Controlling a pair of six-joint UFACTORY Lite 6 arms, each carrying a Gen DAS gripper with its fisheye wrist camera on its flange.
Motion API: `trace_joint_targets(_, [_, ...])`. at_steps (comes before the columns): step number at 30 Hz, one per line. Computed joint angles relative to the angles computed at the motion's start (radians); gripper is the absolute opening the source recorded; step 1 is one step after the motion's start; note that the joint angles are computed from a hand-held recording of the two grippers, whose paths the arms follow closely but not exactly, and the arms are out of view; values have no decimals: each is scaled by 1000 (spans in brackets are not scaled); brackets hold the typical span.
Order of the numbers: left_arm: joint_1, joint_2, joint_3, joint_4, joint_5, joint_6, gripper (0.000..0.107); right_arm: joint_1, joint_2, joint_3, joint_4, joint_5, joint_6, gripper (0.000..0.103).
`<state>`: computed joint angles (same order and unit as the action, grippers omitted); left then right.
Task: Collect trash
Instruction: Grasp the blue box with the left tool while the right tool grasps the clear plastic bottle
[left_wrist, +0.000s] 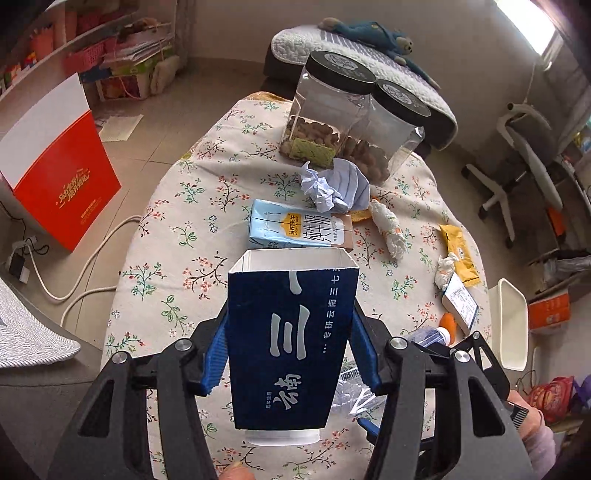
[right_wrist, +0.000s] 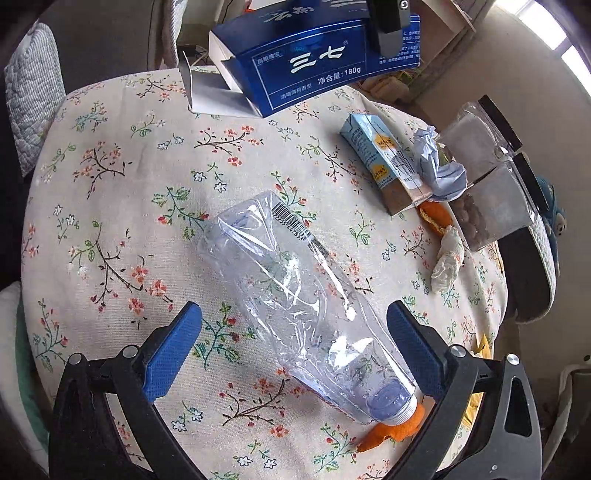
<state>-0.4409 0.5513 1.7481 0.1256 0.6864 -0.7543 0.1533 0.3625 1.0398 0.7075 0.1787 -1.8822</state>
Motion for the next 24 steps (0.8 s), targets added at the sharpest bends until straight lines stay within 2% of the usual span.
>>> trace_joint_targets(1, [-4,12,3,13,-3,-13,56,8,14,3,36,-18,-39,96])
trace_joint_targets(3, [-11,64,66,57,47,-31,56,-10,62,84,46,70,8,90])
trace_joint_targets(4, [-8,68,72,61,47,-29,56,-12,95,134,4,99,92,80])
trace_joint_targets(5, [-3,72,78,42,37,-10,56,-12,125,186,-55,134,186,75])
trace_joint_targets(6, [3,71,80,21,26,7,56,-15,159,240,-90,172,250,60])
trace_joint_targets(8, [12,68,83,14,16,10,56,-47,247,374,-121,267,377,53])
trace_joint_targets(10, [20,68,82,27,13,-16,56,-28,309,479,-211,309,586,45])
trace_joint_targets(14, [49,44,48,39,-8,-54,56,-73,442,724,-235,460,845,44])
trace_joint_targets(19, [62,62,67,64,-9,-106,56,-160,577,1011,-170,629,1065,43])
trace_joint_targets(22, [48,89,108,87,-10,-143,56,-216,574,1045,-106,633,1088,43])
trace_joint_targets(24, [29,107,144,119,-15,-180,56,-248,524,996,-34,601,1045,43])
